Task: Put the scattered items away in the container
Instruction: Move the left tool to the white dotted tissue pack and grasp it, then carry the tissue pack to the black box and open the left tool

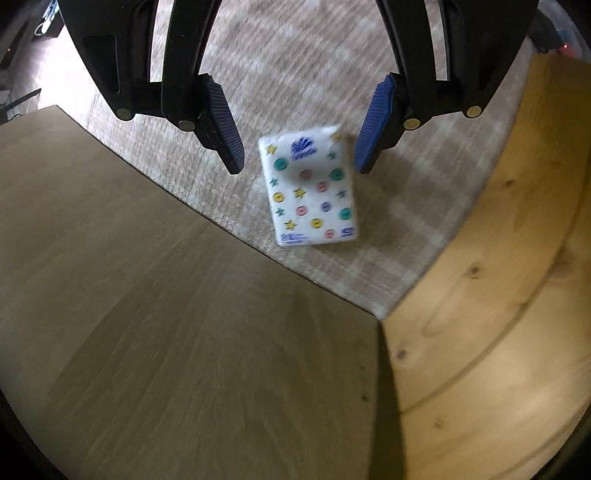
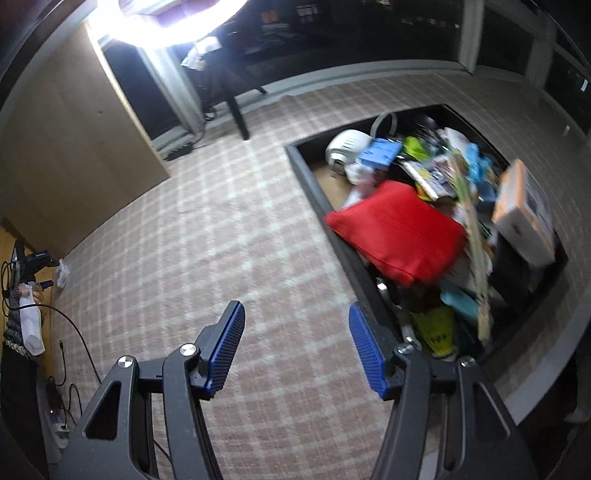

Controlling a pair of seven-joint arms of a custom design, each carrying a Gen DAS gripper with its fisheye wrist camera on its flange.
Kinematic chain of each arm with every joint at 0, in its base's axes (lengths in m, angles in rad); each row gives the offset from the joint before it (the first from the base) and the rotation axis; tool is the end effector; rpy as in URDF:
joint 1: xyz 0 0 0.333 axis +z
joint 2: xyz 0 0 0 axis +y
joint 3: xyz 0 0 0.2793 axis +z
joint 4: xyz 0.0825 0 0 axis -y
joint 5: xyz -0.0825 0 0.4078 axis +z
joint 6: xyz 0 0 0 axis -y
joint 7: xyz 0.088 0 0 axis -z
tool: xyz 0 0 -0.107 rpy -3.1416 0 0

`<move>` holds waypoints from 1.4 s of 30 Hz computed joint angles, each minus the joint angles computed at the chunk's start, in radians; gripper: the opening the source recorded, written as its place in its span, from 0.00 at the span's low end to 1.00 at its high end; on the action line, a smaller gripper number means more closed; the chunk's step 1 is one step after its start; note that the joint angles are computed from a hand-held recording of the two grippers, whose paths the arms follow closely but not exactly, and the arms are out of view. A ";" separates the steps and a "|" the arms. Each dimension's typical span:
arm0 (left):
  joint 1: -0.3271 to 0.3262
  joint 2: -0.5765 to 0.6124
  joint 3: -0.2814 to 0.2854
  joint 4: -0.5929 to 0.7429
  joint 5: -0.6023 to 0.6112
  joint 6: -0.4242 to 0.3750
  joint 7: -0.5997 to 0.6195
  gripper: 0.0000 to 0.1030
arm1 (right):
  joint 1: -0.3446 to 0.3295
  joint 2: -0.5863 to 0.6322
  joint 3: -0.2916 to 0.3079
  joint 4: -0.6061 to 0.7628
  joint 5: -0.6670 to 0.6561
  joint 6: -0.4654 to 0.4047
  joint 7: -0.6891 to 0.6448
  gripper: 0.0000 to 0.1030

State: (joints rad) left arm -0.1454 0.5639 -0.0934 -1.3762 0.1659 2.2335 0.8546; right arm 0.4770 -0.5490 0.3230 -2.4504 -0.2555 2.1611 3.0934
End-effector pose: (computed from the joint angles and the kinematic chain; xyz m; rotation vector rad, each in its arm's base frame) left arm 0.7273 -0.1585 0.3793 -2.4604 1.6018 -0.3733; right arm 0.3214 0.3200 0.4696 -1.2546 2.4642 -0.4092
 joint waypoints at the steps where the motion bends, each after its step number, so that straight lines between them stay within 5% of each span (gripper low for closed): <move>1: -0.007 0.022 0.004 0.026 0.007 -0.012 -0.006 0.59 | 0.002 -0.007 0.002 -0.003 0.005 -0.011 0.007 0.56; 7: -0.038 0.128 0.024 0.142 0.042 -0.075 -0.040 0.56 | 0.013 -0.025 0.017 -0.003 0.019 -0.063 0.056 0.56; 12: -0.059 0.108 0.036 0.102 0.098 -0.050 -0.059 0.49 | 0.025 -0.028 0.028 0.003 0.014 -0.089 0.084 0.56; 23: -0.041 -0.193 -0.043 -0.298 0.048 0.178 0.010 0.48 | 0.062 -0.163 0.059 -0.066 0.014 -0.166 0.166 0.56; 28: -0.087 -0.261 -0.091 -0.355 0.032 0.210 0.073 0.48 | 0.094 -0.288 0.083 -0.132 0.039 -0.234 0.233 0.56; 36: -0.250 -0.192 -0.191 -0.197 -0.006 0.194 0.208 0.48 | 0.189 -0.494 0.128 -0.242 0.116 -0.398 0.365 0.56; 42: -0.465 -0.013 -0.264 0.090 -0.018 0.110 0.348 0.48 | 0.288 -0.625 0.168 -0.299 0.191 -0.556 0.484 0.56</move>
State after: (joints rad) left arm -0.6104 0.5505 -0.3569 -1.2862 0.1482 2.3432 1.2026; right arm 0.7649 -1.1742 0.4912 -2.7490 -0.0646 1.6052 3.5776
